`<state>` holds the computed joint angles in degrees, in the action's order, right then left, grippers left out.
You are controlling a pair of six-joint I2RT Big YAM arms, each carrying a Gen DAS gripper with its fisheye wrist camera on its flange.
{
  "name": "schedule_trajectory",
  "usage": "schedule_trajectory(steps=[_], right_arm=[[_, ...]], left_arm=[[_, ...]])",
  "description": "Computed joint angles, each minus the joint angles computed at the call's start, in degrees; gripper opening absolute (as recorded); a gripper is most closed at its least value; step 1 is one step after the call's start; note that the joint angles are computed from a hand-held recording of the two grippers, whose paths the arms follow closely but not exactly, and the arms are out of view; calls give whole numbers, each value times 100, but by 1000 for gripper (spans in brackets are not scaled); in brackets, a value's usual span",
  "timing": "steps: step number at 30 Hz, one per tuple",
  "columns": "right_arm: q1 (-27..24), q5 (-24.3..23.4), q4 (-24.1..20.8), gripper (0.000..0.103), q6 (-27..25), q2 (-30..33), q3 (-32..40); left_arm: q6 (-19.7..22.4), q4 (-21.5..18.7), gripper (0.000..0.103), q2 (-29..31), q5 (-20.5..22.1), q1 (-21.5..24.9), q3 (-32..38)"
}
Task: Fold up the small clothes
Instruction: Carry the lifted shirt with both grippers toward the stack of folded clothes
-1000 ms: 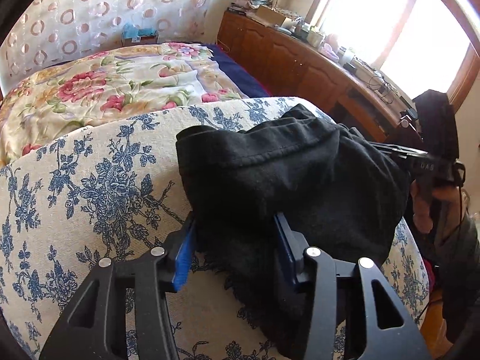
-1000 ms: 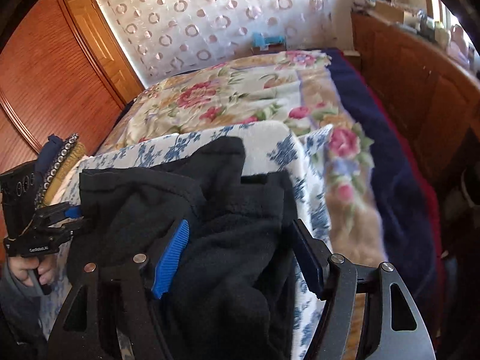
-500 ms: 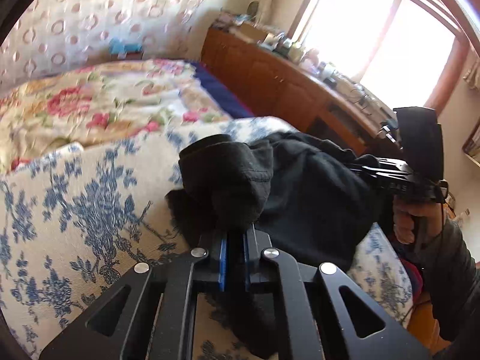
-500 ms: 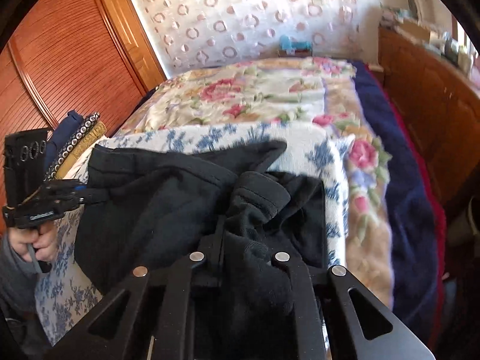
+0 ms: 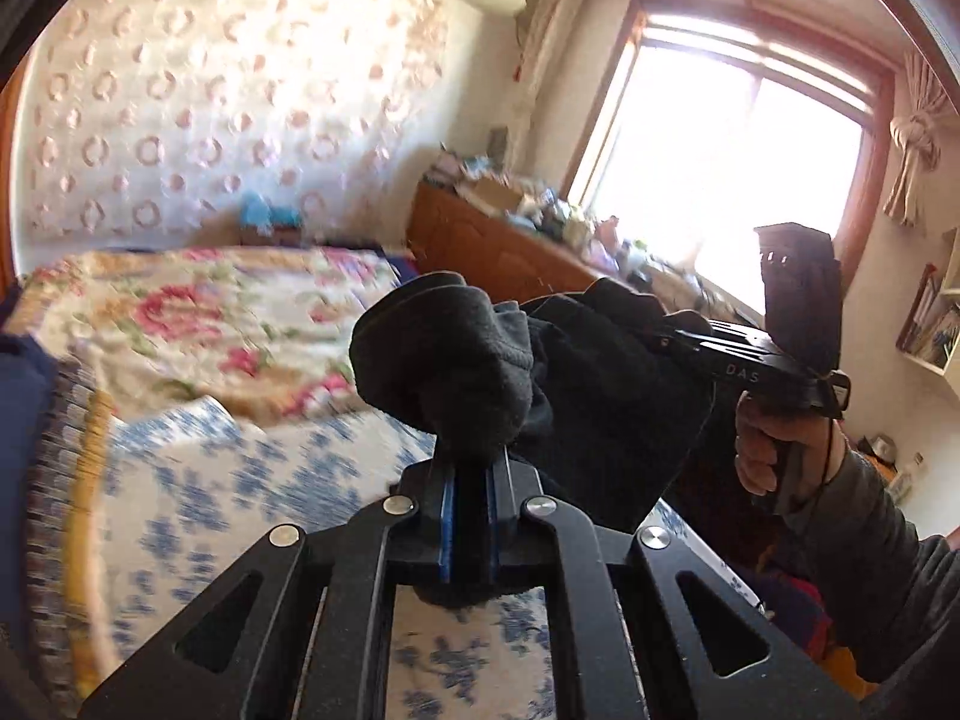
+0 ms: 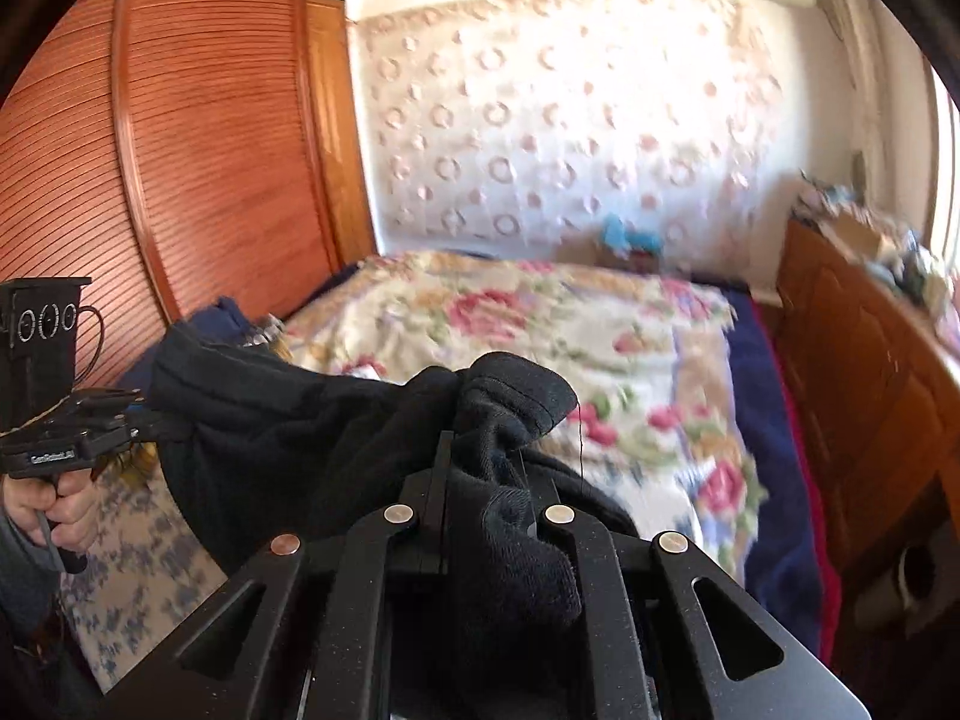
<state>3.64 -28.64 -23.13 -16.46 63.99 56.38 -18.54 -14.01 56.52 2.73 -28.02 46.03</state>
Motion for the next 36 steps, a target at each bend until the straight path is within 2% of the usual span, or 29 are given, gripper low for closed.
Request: schedule_trajectory(steps=[6,12,18,21,23,27,28,29,30,32,34,36], right_arm=[[905,322,104,12,6,110,512],[1775,439,272,12,99,801,1547],[2572,226,212,12,9,1501,2395],[2921,133,191,12,-132,1777,2690],[2987,-20,94,12,-236,2070,2976],[3047,-311,-536,12,-544,2814,3805],[3052,-285,-743,12,-664,3079,4143],[3072,-226,-911,12,-775,3275,4338],[3075,-164,-1079,12,-868,3458,4493],[3058,9,-1439,12,-924,3892,4992],[3135,335,-1795,12,-843,4423,5710],[3169,464,-2039,12,-771,4858,6264]], left_arm=[[139,-531,8,-1037,-78,632,-54],[464,-1306,8,-2052,-299,1411,194],[609,-2057,8,-2893,-201,2432,214],[652,-2203,8,-3158,-49,2897,108],[595,-2193,8,-3183,-139,2945,44],[464,-2214,8,-3217,-52,3158,-196],[452,-2290,8,-3266,-31,3222,-272],[381,-2548,8,-3173,-29,3306,-271],[307,-2589,8,-3091,96,3474,-384],[217,-2515,8,-2855,373,3766,-613],[112,-2336,8,-2530,391,3874,-842],[40,-2117,8,-2223,487,4021,-1026]])
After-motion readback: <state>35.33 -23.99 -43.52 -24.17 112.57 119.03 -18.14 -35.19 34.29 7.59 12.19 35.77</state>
